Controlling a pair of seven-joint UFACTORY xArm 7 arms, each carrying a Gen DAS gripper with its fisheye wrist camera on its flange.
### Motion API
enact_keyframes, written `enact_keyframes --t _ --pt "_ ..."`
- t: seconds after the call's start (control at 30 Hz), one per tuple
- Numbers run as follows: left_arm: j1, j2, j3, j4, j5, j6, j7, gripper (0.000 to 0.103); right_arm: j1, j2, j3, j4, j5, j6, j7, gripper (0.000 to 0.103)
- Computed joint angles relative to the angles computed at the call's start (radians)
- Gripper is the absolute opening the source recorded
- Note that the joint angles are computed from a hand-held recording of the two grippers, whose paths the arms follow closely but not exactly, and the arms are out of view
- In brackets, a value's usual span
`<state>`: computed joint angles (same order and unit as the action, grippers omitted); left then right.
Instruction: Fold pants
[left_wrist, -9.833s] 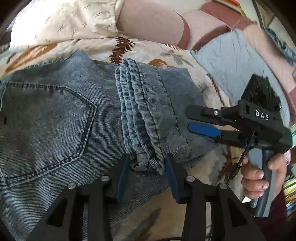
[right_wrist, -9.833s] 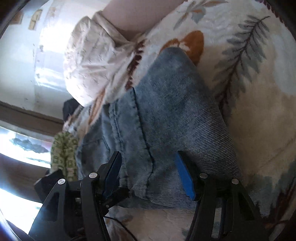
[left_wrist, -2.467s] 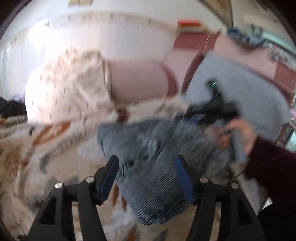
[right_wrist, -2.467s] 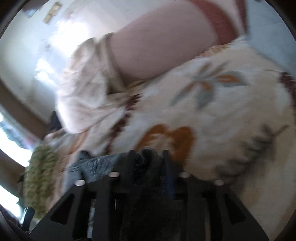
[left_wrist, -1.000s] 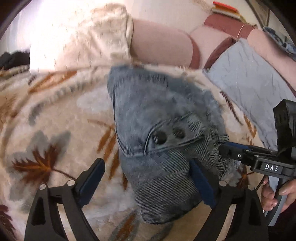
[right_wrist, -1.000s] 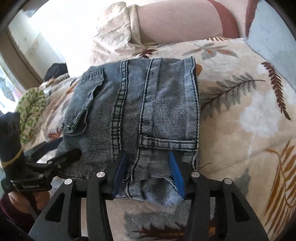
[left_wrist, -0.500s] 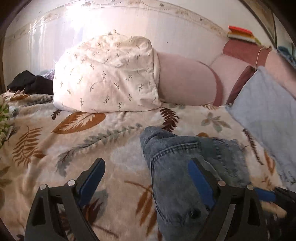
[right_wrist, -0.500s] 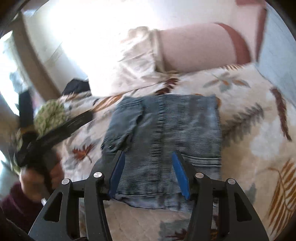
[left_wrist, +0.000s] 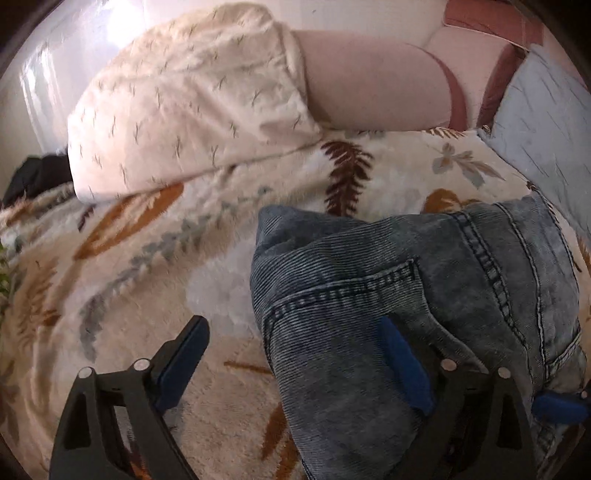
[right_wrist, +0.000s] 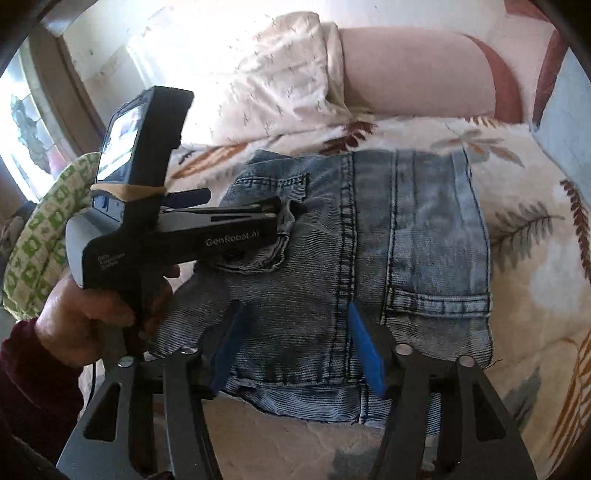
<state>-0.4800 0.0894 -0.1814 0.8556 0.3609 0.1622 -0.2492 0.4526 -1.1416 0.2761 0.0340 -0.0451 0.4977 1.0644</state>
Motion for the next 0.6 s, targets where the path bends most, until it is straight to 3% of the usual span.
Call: enact_keyframes --t 0.1,0.23,0.33,0.43,0.6 --pt "0.024 0.021 -0.023 0.014 -0.109 0.014 0.087 0.103 -0.003 0.031 0.005 0.011 -0.010 -0.002 -0.013 0.061" --pt "0.088 0.012 -0.097 0.007 -0.420 0.036 0.289 0.103 -0.019 0.090 0.032 0.026 -0.026 -0.025 -0.005 0.066" --pt "0.094 -0.052 -0.104 -0.026 -0.597 0.069 0.398 0.098 -0.017 0.087 0.041 0.034 -0.036 -0.009 0.002 0.067" --pt "0.067 -0.153 -0.070 -0.077 -0.618 0.088 0.407 0.097 -0.012 0.060 0.032 0.032 -0.042 0.004 -0.006 0.067" --pt "0.078 -0.335 -0.041 -0.189 -0.484 0.093 0.323 0.097 0.007 -0.066 0.012 0.032 -0.024 0.089 -0.019 0.069"
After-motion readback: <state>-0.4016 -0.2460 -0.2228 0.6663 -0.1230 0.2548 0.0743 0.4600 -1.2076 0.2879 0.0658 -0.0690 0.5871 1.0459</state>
